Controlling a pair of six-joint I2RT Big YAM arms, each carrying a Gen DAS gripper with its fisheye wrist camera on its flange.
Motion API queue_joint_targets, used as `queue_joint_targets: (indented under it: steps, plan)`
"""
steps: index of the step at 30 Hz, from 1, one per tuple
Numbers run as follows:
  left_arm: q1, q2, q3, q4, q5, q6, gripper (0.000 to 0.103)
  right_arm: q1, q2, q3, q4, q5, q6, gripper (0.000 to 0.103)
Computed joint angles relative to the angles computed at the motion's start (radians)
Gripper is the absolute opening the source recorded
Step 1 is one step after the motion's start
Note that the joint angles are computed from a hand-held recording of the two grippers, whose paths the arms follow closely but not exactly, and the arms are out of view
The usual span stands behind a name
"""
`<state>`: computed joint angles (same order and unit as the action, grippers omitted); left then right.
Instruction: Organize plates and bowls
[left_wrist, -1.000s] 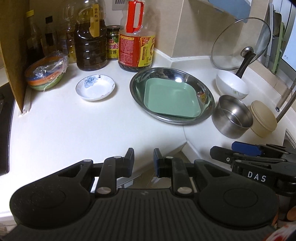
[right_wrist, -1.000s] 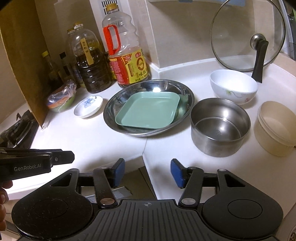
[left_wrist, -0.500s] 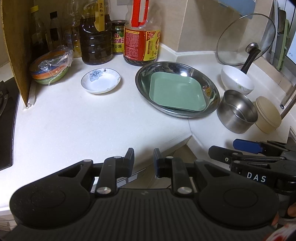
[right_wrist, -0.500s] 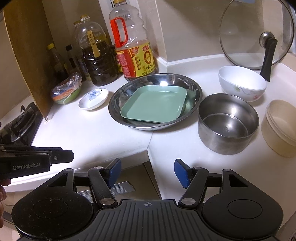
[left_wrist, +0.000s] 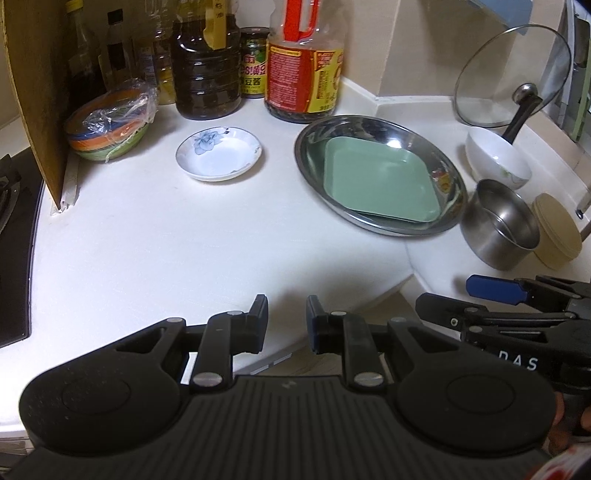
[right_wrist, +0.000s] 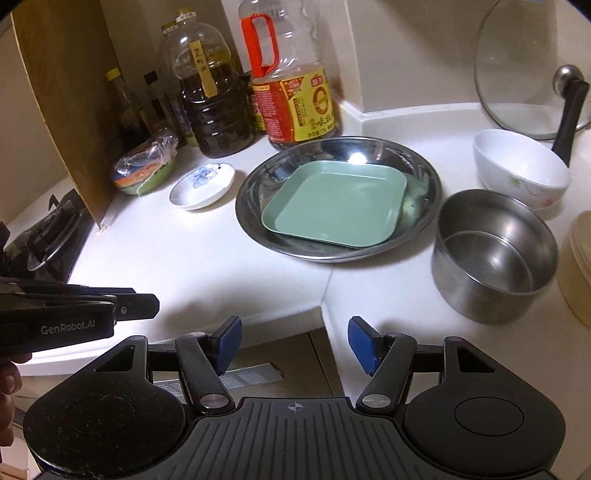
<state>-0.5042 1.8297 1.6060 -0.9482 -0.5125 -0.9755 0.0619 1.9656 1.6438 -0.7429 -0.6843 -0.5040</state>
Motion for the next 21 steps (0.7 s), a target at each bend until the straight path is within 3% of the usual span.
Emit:
queue_joint_targets:
  steps: [12,17,21]
  plan:
    - [0.080,-0.049,-0.077,0.023,-0.083,-0.019,0.019,0.066,0.045,0.075,0.001,-0.077,-0.011,0.063]
    - [0.131,-0.057,-0.105,0.059,-0.083,-0.008,0.019,0.109,0.082,0.137,0.010,-0.084,0.003,0.063]
    - [0.169,-0.063,-0.123,0.112,-0.074,0.027,0.019,0.145,0.117,0.190,0.038,-0.075,0.033,0.054]
